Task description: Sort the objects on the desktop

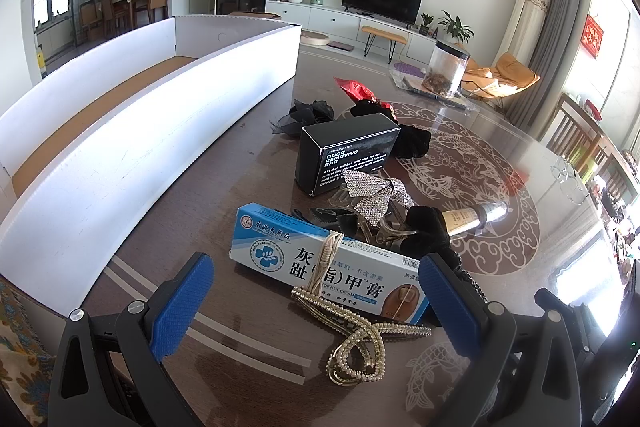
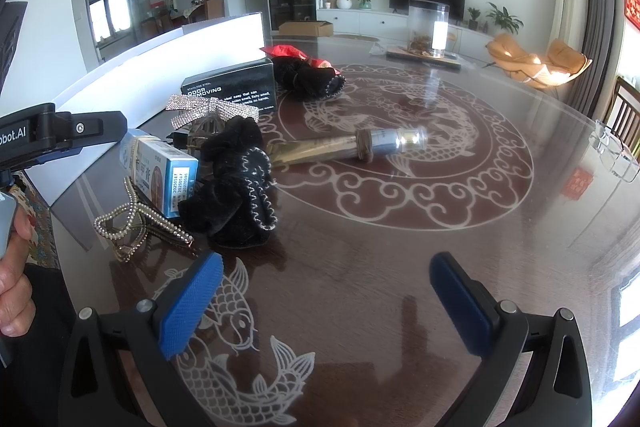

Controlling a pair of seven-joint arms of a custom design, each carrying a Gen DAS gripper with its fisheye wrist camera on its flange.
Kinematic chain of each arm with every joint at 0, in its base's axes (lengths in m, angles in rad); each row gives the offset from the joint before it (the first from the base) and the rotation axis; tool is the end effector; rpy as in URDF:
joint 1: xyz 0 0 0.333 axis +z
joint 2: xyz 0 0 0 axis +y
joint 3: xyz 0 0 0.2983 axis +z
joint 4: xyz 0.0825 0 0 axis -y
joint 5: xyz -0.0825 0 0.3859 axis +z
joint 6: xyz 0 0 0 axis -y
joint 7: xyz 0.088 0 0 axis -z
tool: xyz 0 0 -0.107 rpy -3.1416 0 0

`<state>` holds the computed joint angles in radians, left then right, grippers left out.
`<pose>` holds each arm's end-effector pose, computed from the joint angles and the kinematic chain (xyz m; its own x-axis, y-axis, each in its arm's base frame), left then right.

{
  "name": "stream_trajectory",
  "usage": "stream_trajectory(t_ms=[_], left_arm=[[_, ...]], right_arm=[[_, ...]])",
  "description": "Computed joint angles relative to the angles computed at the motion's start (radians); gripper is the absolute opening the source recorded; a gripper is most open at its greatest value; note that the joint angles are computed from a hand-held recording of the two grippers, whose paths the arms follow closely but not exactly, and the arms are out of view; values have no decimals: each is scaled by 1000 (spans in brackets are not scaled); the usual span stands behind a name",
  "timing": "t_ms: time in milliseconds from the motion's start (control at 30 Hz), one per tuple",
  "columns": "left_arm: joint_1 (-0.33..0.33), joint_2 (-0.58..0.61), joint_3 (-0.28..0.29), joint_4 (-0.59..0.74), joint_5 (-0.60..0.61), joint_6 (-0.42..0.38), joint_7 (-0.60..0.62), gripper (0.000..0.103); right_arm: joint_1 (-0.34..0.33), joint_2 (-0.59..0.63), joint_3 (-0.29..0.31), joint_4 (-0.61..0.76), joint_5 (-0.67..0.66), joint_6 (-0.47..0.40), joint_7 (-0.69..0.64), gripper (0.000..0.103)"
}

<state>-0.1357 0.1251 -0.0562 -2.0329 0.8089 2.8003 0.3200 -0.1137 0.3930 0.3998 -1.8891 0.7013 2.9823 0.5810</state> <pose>0.5949 -0.1494 0.4288 0.3074 -0.9389 0.1547 -0.6556 -0.3268 -0.6808 0.6521 0.1208 0.3615 0.5136 -0.8579 -0.0126 -0.6001 -0.3487 -0.7199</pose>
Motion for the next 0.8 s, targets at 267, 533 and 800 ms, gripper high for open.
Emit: stream_trajectory(t_ms=[267, 533, 800], left_arm=[[-2, 2, 1, 2, 0, 0, -1, 103], [-2, 2, 1, 1, -3, -1, 2, 103], [-4, 5, 2, 2, -2, 0, 1, 103]], right_arm=[[4, -7, 0, -12, 8, 3, -3, 103], [8, -9, -5, -12, 13, -2, -6, 103], [15, -16, -12, -19, 21, -6, -10, 103]])
